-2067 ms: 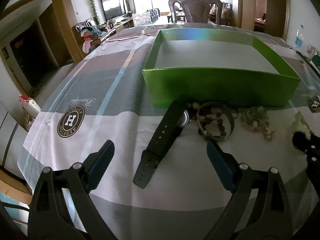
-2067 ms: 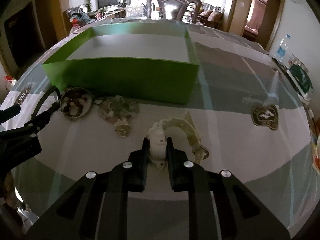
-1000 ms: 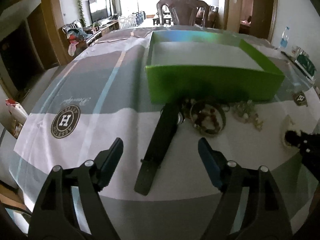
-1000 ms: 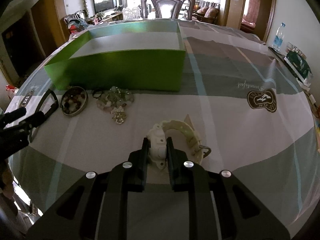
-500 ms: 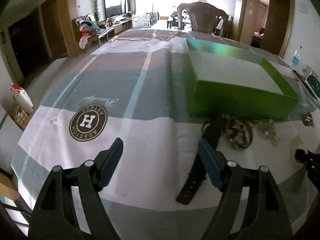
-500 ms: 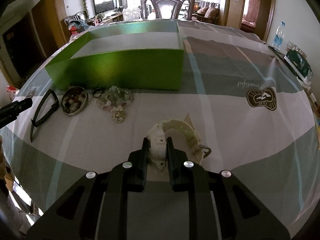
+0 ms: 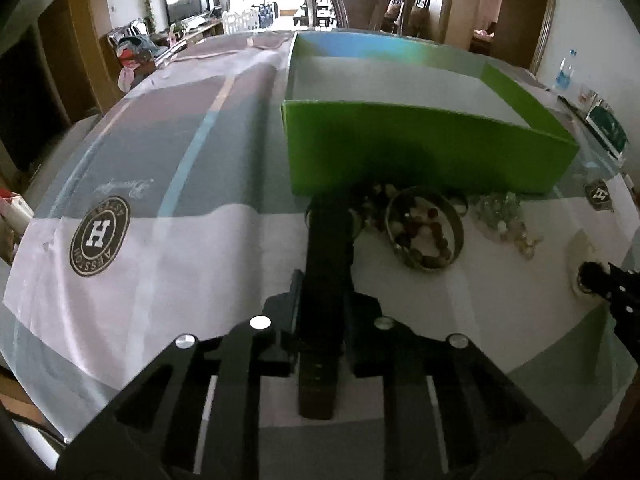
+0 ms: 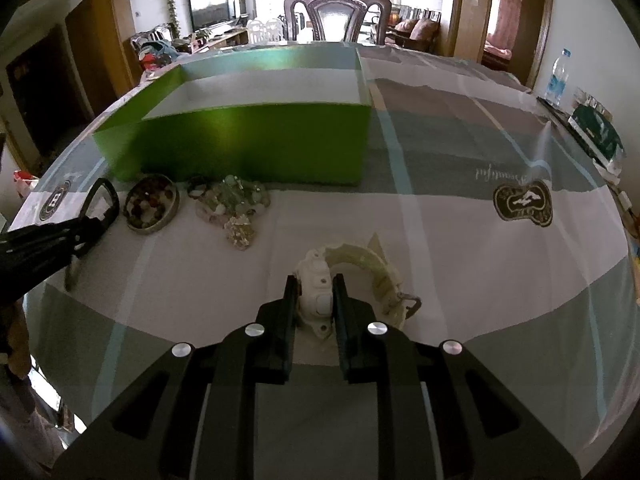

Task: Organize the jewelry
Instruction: 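Close the left tool on the black watch strap while the right tool holds the white watch, then carry both watches over the green box and open both tools to drop them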

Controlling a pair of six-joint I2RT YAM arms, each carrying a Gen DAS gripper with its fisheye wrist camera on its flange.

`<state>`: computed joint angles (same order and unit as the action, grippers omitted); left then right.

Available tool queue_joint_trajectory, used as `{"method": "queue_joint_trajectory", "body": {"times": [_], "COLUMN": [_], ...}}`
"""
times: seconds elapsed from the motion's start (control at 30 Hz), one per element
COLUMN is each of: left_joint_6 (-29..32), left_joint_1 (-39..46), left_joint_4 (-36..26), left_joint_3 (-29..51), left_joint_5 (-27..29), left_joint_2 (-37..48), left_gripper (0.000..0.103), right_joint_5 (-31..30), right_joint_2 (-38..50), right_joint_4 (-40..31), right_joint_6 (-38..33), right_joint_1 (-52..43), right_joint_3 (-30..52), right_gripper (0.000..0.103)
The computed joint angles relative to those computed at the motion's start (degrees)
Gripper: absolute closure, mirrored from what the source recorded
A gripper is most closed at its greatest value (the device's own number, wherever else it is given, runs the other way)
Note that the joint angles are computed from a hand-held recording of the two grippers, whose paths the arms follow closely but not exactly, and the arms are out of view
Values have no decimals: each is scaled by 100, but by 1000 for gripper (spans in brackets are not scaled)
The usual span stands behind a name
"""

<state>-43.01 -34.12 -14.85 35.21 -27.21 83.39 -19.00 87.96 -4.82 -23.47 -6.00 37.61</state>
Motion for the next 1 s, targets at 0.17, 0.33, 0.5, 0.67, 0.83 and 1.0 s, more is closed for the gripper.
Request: {"method": "queue_joint_trajectory", "body": {"times": [0.17, 0.33, 0.5, 0.67, 0.83, 1.0], "left_joint_6": [-78, 41, 212, 760, 1261, 1319], "left_joint_1": [-281, -424, -454, -220, 466, 961], "left_joint_4": [-323, -667, -990, -1209, -1069, -917], "left_joint_3": [32, 213, 619, 1499, 2380, 2890], "left_joint_5": [-296, -469, -585, -808, -462, 6], "left_joint_2": [-498, -1043, -1304, -919, -72, 823], "left_gripper": [86, 87, 87, 87, 87, 86], "right_joint_5": [-176, -249, -373, -172, 226, 809], "right_joint_2": [-291, -684, -1084, -746, 505, 1632], "right_joint_4": [-174, -303, -505, -503, -716, -787], "right_joint_6": [-63, 27, 106, 383, 655, 827], "right_joint_1": [-74, -35, 81, 583, 1148, 1515], "right_joint_3": [62, 200, 429, 1246, 2478, 3258], "right_gripper": [85, 85, 85, 85, 85, 85]}}
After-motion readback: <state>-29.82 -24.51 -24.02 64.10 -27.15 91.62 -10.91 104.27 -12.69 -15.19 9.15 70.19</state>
